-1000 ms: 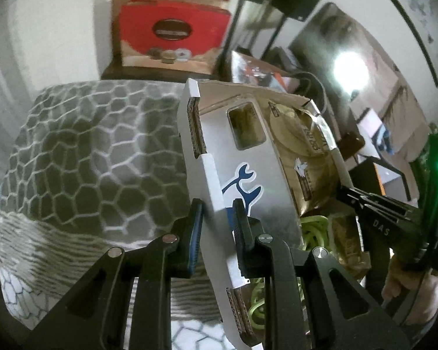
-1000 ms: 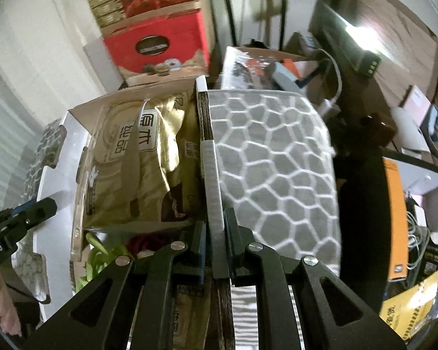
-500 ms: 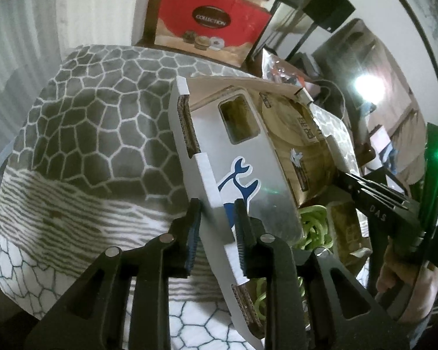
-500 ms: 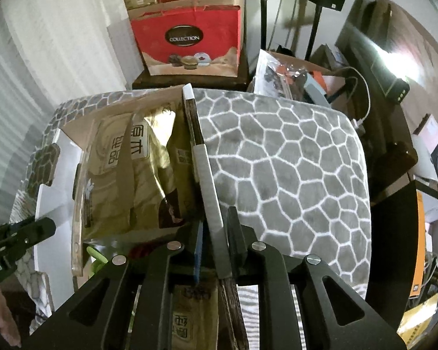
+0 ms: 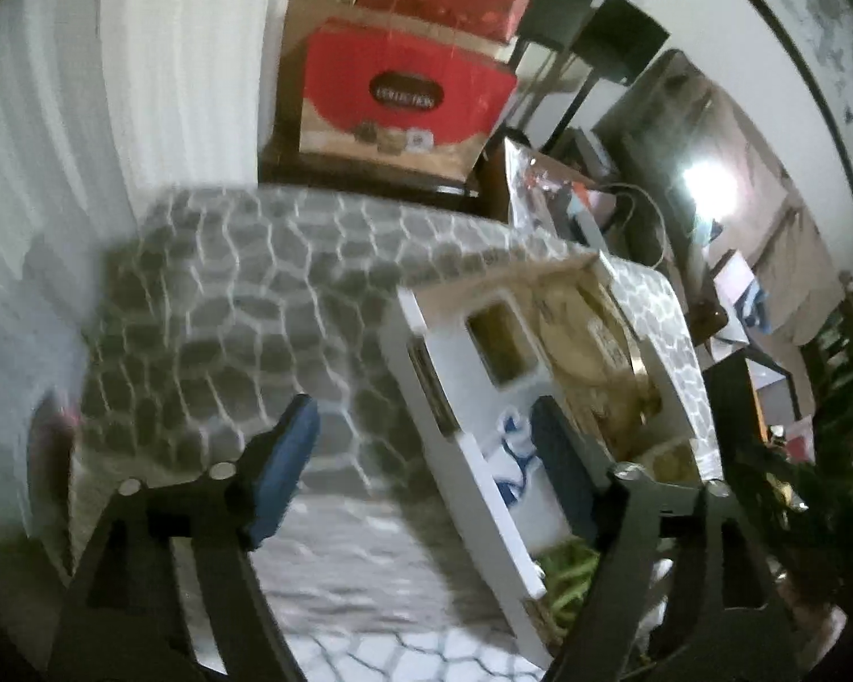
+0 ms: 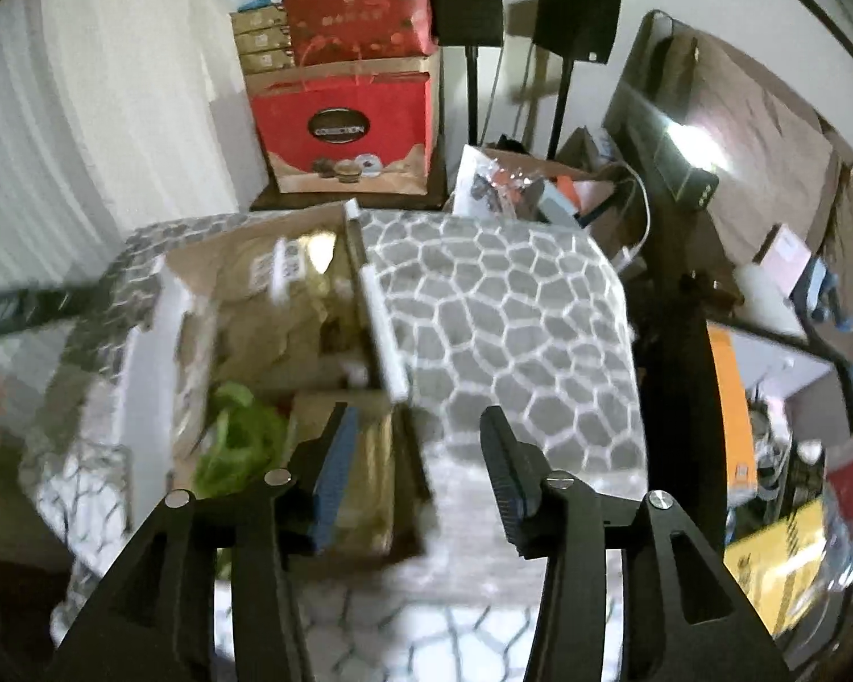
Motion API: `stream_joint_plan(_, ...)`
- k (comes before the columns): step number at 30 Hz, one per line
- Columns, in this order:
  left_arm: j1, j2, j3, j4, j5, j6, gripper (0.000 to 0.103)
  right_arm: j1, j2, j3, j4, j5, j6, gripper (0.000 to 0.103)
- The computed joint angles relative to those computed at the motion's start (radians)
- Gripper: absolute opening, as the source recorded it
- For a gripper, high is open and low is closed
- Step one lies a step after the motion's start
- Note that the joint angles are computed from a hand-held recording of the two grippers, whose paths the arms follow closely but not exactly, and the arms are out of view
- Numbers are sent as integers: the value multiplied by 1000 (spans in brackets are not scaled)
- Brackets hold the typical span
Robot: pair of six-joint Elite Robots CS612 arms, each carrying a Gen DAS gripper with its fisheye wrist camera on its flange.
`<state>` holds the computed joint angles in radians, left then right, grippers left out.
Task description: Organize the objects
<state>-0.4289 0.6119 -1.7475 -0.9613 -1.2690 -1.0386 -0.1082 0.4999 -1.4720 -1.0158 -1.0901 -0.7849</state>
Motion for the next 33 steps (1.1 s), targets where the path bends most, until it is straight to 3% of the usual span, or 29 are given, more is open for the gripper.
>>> stream_joint_plan(3,20,0,6,-35,2,62,83,-25,-2,-26,95,48,-1,50)
stream_joint_plan(7,44,-4,47,-98,-33,201,86,-49,-15,-32,228,112,0,51)
stream_joint_plan(15,58,-25,138,-160,-54,420,86,-71,-9,-45,412,175,5,52)
stream_joint_plan(19,64,-33,170,-151,-72,460,84,-76,-9,-33,483,210,17,52)
stream_joint_plan(24,76,-25,180,-174,-125,479,67,-76,-7,-22,538,247,35,44)
stream_joint_plan(31,81,-23,194,-165,-156,494,53,-66,5,-19,556,262,52,37)
stream_joint_plan(33,80,-21,196,-159,-150,495,42,-67,5,-19,555,262,55,37)
